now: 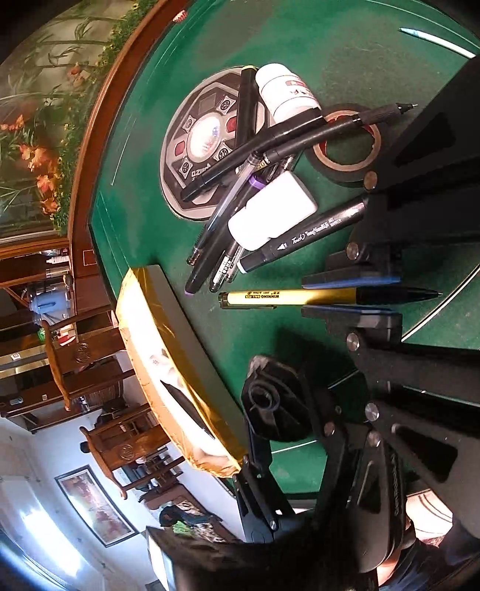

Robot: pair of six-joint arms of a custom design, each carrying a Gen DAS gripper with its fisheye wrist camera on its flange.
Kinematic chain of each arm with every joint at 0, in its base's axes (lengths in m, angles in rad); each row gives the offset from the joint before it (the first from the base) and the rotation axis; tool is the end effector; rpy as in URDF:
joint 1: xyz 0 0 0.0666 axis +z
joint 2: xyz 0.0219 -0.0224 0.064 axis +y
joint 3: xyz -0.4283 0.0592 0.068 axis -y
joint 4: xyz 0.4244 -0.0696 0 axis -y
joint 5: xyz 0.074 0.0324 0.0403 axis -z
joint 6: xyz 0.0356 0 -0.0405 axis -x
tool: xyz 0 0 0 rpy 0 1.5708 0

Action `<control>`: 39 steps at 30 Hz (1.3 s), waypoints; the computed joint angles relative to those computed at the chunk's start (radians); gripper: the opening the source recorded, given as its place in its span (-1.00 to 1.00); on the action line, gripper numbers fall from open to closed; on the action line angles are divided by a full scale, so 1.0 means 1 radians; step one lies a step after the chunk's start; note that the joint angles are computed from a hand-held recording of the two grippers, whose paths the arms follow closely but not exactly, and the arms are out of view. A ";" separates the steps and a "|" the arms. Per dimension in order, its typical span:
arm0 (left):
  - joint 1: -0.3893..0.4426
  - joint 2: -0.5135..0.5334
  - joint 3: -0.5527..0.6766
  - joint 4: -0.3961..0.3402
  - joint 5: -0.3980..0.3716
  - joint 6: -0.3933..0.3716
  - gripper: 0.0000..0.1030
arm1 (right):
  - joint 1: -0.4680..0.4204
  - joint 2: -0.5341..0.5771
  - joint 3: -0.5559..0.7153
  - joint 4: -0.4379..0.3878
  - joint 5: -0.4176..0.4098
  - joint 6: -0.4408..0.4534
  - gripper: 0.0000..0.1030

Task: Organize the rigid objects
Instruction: 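Set the stand in the white tray with the left tool while the right tool places the yellow pen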

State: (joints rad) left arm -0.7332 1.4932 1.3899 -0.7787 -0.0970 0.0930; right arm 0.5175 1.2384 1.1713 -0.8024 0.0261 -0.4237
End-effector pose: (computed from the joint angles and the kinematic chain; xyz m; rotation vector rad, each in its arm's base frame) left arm 0.4092 -0.3645 0.4345 0.7341 2.3508 -0.2451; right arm 0.3834 0.2167 0.4453 -0.1044 2.4761 0.3822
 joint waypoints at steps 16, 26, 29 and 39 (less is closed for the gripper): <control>0.065 -0.080 -0.020 0.055 0.013 0.023 0.32 | 0.013 -0.003 0.015 0.066 -0.052 -0.088 -0.84; 0.134 -0.101 -0.033 0.086 0.030 0.031 0.32 | 0.029 0.059 0.090 0.083 -0.079 -0.104 -0.84; 0.151 -0.099 -0.031 0.091 0.036 0.029 0.32 | 0.037 0.089 0.127 0.076 -0.081 -0.102 -0.84; 0.227 -0.085 -0.026 0.111 0.074 0.040 0.33 | 0.057 0.197 0.266 0.044 -0.078 -0.089 -0.84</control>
State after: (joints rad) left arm -0.5066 1.4083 1.3639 -0.6675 -0.0232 0.1331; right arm 0.5744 1.4358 1.4372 -0.7588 -0.0517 -0.5130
